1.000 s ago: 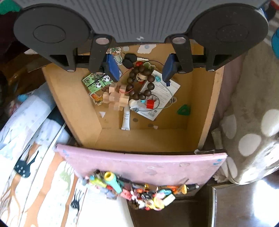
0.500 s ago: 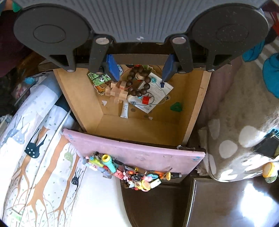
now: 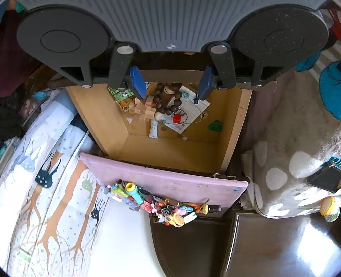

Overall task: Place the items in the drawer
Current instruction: 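Push the drawer closed by its handle with the right tool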

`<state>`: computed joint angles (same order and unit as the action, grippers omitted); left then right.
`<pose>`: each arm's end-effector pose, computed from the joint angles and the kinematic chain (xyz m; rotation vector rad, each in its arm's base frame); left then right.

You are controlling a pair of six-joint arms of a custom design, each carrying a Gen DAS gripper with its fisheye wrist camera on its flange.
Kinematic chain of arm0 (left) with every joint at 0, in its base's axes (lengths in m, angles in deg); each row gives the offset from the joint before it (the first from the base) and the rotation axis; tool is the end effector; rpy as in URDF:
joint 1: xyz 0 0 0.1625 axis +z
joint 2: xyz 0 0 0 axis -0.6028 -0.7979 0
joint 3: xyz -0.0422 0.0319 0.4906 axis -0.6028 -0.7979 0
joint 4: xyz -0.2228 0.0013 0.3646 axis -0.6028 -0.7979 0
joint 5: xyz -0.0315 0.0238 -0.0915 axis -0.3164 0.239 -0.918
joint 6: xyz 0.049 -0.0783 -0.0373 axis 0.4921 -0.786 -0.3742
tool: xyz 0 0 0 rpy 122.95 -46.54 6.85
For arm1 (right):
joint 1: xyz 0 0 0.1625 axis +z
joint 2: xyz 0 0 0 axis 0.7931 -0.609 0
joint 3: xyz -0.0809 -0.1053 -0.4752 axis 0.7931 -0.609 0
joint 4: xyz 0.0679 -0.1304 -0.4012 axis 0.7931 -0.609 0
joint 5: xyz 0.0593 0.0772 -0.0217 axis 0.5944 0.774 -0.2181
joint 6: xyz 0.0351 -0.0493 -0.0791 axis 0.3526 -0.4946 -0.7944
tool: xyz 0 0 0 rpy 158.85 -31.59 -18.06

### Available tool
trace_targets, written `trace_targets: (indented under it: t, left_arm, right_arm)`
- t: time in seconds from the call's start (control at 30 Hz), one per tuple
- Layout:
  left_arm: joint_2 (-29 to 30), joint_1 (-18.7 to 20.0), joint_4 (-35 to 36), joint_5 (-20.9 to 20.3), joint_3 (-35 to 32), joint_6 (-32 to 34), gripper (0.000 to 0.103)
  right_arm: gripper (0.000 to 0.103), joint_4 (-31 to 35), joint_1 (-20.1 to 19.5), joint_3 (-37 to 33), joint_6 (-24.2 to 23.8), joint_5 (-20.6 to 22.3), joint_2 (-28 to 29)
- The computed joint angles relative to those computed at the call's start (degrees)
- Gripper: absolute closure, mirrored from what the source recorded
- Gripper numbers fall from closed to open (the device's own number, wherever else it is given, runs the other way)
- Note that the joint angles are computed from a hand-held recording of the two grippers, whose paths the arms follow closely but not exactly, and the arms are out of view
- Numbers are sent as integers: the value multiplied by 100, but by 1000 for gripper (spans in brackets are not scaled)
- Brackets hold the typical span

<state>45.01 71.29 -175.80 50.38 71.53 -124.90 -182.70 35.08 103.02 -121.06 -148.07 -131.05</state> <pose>-0.4722 -0.5952 0.1022 -0.0815 2.1466 -1.2321 0.0990 -0.6601 0.2458 2.1497 -1.0820 0.3132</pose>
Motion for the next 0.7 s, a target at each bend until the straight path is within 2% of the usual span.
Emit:
trace_targets:
  t: [0.1,0.23,0.3,0.37,0.47,0.7]
  left_arm:
    - [-45,0,-104,67,79,-58,50]
    - [-61,-3,-671,77,233,217,50]
    - [-63,-14,-567,188,237,133,50]
    - [-36,-32,-819,307,282,417,50]
    - [-40,-10,-1065,278,315,633,50]
    - [-89,88,-441,70,222,356,50]
  right_arm:
    - [103,0,2,-9,91,30,5]
    - [103,112,3,-71,215,96,-3]
    - [103,56,-8,-106,202,176,34]
    - [103,-122,0,-180,309,216,137]
    - [103,-275,56,-389,508,135,334]
    - [103,-307,120,-677,556,79,610]
